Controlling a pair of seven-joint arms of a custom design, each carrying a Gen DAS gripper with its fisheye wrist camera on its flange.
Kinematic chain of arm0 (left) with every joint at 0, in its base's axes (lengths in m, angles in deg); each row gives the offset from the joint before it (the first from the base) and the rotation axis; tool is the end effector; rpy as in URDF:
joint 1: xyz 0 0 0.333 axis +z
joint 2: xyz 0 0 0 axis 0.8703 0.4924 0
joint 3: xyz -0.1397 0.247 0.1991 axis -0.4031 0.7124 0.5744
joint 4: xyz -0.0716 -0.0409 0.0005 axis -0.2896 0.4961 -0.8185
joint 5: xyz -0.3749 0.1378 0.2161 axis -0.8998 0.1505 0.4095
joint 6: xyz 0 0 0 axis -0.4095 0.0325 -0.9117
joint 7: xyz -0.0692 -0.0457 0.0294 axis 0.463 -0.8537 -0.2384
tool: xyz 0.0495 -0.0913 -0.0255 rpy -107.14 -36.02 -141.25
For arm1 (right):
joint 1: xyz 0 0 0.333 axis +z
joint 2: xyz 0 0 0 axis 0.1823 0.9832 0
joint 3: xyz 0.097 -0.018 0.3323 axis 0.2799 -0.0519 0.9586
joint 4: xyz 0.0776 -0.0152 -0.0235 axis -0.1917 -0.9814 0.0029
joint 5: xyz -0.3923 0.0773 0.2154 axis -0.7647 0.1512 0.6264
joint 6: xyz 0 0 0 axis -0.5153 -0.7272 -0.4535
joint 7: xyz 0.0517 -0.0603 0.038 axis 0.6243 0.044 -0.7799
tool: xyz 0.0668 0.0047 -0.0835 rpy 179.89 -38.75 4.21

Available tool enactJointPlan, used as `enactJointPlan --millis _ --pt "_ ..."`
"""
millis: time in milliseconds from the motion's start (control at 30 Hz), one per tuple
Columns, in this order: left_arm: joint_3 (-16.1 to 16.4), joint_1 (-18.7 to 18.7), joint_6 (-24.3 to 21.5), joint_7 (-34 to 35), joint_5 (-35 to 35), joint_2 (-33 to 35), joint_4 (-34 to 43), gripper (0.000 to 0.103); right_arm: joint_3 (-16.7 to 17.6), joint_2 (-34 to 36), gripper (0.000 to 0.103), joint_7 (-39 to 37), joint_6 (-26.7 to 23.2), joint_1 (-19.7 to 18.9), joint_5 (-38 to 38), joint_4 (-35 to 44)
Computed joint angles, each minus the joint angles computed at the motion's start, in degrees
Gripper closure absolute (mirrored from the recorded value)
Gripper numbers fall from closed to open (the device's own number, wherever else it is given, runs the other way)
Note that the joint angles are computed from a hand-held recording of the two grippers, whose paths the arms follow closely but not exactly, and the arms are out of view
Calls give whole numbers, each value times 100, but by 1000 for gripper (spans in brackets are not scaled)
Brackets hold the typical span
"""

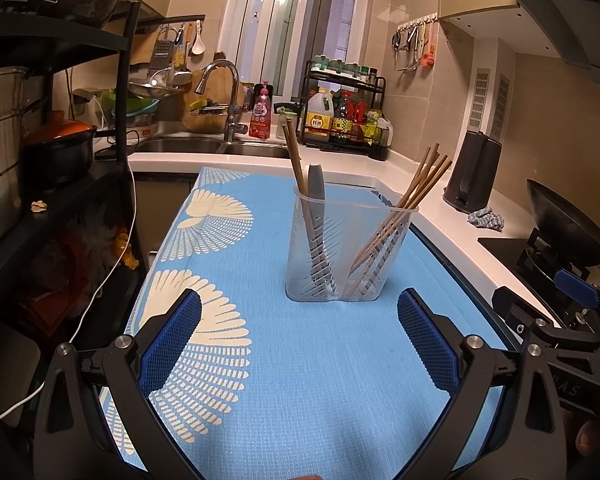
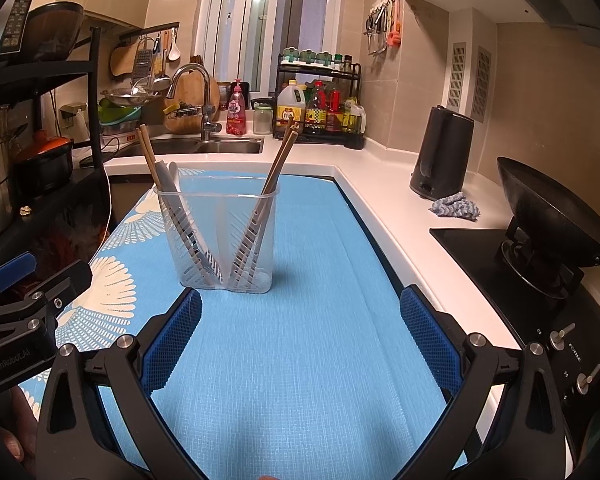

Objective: Organize utensils

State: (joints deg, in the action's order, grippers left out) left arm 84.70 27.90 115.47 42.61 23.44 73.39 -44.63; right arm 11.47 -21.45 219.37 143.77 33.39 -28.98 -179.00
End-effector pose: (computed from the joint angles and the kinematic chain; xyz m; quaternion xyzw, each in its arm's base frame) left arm 0.5879 -0.4960 0.5714 -0.5155 0.6795 -0.4629 0.2416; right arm 0.5377 0.3299 0.5876 -0.5172 0.6891 -0.4367 0.2586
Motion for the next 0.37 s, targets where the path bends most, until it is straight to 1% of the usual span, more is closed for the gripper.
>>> enactJointPlan --millis 200,367 --pt "-31 0 -76 143 -101 42 40 8 -10 -12 5 35 17 -10 -5 -33" --pt "-18 -1 -77 131 -147 32 23 7 -9 -5 5 22 13 -16 -2 -27"
